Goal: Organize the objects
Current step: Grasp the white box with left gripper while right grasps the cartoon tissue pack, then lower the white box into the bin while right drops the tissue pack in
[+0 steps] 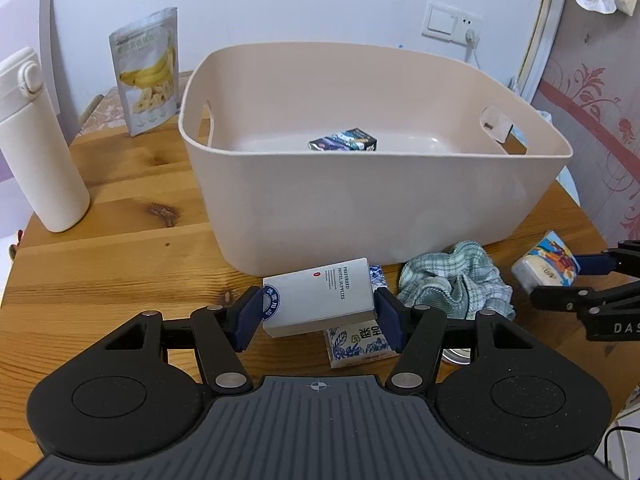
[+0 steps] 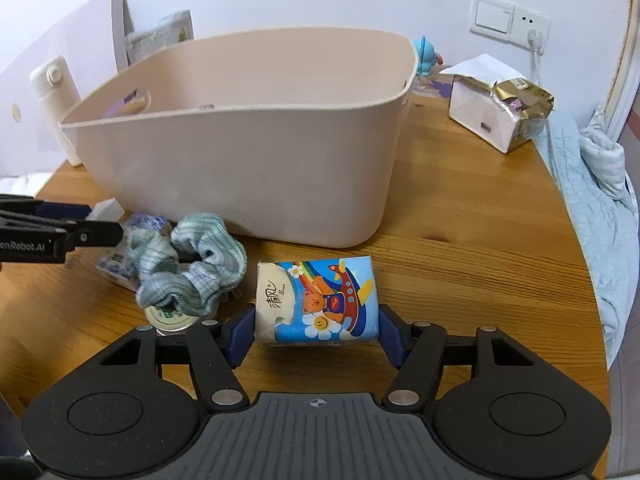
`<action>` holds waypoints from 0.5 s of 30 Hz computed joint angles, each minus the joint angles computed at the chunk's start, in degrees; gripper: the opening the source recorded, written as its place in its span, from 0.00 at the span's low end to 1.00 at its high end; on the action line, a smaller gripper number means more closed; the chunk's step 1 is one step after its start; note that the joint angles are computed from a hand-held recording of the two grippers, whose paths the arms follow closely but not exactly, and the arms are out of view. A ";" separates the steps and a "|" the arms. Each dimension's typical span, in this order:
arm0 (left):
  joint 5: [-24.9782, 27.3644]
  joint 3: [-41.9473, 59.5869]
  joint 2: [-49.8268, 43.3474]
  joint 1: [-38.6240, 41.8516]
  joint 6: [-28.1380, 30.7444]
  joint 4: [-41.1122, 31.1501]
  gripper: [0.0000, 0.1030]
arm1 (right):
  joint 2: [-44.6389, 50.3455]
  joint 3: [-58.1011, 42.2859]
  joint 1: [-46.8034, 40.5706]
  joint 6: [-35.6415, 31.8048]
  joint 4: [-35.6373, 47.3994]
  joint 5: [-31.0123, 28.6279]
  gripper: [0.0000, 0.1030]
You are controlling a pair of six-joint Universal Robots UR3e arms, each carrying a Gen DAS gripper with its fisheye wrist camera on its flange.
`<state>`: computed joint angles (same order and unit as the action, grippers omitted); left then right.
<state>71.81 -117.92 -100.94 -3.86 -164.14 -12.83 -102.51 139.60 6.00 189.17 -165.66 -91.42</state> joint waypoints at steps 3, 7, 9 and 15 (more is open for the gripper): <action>-0.04 -0.17 1.10 -0.07 -0.21 -0.02 0.60 | -2.35 0.09 0.25 0.11 0.90 -0.45 0.59; -0.68 -1.75 4.09 0.60 0.08 0.15 0.60 | -5.24 -0.27 1.47 0.77 2.29 -1.94 0.59; -1.22 -2.42 5.67 1.01 0.52 -0.14 0.60 | -6.63 -0.67 1.76 0.72 2.98 -2.38 0.59; -2.20 -2.81 8.83 1.61 0.64 -0.60 0.60 | -9.60 -1.57 2.05 0.36 3.82 -3.16 0.59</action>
<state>69.61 -120.73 -92.11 -2.25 -163.50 -13.43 -112.12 138.04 8.05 189.53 -161.84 -94.58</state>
